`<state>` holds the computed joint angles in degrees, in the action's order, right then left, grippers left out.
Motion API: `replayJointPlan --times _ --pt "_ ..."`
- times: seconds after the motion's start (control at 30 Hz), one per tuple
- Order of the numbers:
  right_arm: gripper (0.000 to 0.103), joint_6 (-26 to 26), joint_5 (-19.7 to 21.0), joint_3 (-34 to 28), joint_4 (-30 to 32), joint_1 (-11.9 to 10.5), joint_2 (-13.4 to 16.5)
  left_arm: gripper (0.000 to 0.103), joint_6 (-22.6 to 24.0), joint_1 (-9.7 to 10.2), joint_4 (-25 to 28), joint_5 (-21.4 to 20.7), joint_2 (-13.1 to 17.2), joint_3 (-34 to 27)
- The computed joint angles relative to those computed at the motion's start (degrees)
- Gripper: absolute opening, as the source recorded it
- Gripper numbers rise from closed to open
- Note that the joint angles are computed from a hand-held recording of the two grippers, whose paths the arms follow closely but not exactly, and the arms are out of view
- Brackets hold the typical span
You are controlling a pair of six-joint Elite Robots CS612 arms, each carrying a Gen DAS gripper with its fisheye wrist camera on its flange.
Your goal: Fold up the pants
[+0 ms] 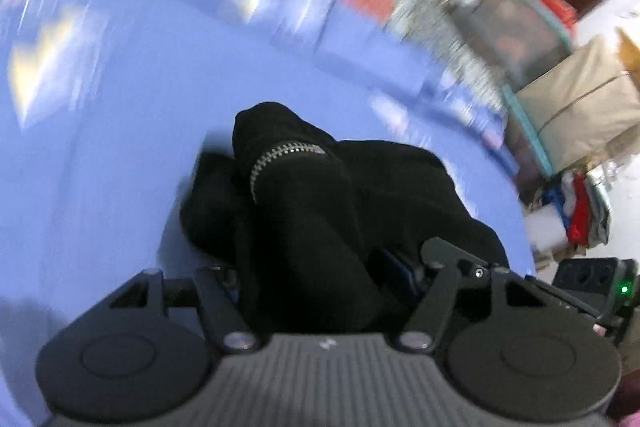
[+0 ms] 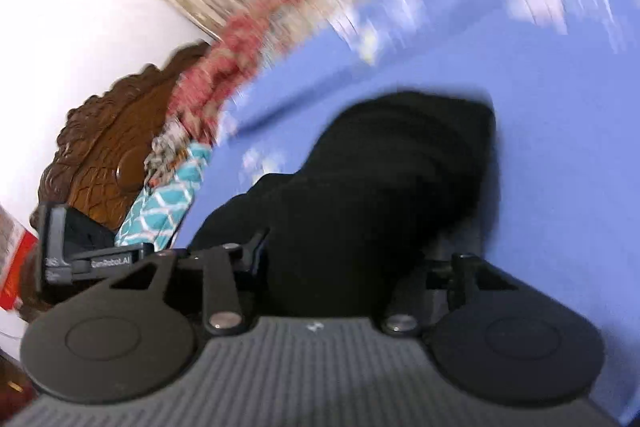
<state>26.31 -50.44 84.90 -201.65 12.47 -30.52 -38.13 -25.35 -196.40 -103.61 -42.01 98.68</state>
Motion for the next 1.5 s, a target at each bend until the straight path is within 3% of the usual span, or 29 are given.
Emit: replayJointPlan --times 0.1,0.2,0.33,0.43,0.5,0.53,0.6,0.63,0.77,0.9,1.03,1.2,1.3,1.5 --pt "0.047 -0.2 -2.6 -5.3 -4.9 0.1 1.5 0.062 4.6 0.33 -3.0 2.9 1.2 -4.4" --pt "0.048 -2.7 -5.3 -11.6 -4.9 0.2 3.9 0.065 7.5 0.39 -2.1 6.5 4.1 -10.7" --pt "0.048 -7.4 -9.5 -20.3 2.1 0.4 8.2 0.065 7.0 0.5 4.9 10.5 8.9 -19.0" --pt "0.049 -6.5 -12.8 -24.8 11.6 0.5 11.0 0.063 6.7 0.23 15.5 15.2 12.1 -24.2" --pt "0.063 -6.6 -17.9 -25.9 18.3 1.3 11.7 0.073 7.0 -0.23 20.6 18.1 13.2 -25.4" --pt "0.079 -4.7 -19.5 -25.6 18.1 1.5 11.8 0.08 6.6 -0.46 19.5 19.4 13.1 -24.7" --pt "0.079 -1.1 -18.7 -24.0 16.4 1.3 11.0 0.081 6.9 -0.95 17.5 20.9 12.3 -23.1" --pt "0.08 -1.0 -18.6 -22.6 16.2 1.2 10.1 0.081 7.2 -1.03 17.4 21.0 11.8 -22.5" --pt "0.082 -4.0 -24.5 -13.2 9.4 1.5 5.2 0.085 8.9 -2.37 13.3 25.3 8.1 -16.4" --pt "0.084 -2.5 -24.4 -3.1 3.4 0.9 1.3 0.086 8.4 -4.14 9.2 27.9 4.0 -8.3" --pt "0.085 -1.8 -25.2 3.7 2.3 1.3 -1.0 0.086 7.0 -6.09 10.9 29.2 0.9 -2.7" --pt "0.087 -6.3 -27.4 9.0 3.5 2.8 -3.4 0.089 1.4 -9.02 13.6 31.4 -2.5 3.7" --pt "0.087 -6.6 -29.0 11.5 4.3 3.8 -4.5 0.09 -2.2 -10.32 15.4 32.2 -3.8 6.0" --pt "0.087 -5.4 -30.8 15.3 1.8 4.3 -5.8 0.094 -3.3 -12.82 18.4 35.0 -5.3 9.1"
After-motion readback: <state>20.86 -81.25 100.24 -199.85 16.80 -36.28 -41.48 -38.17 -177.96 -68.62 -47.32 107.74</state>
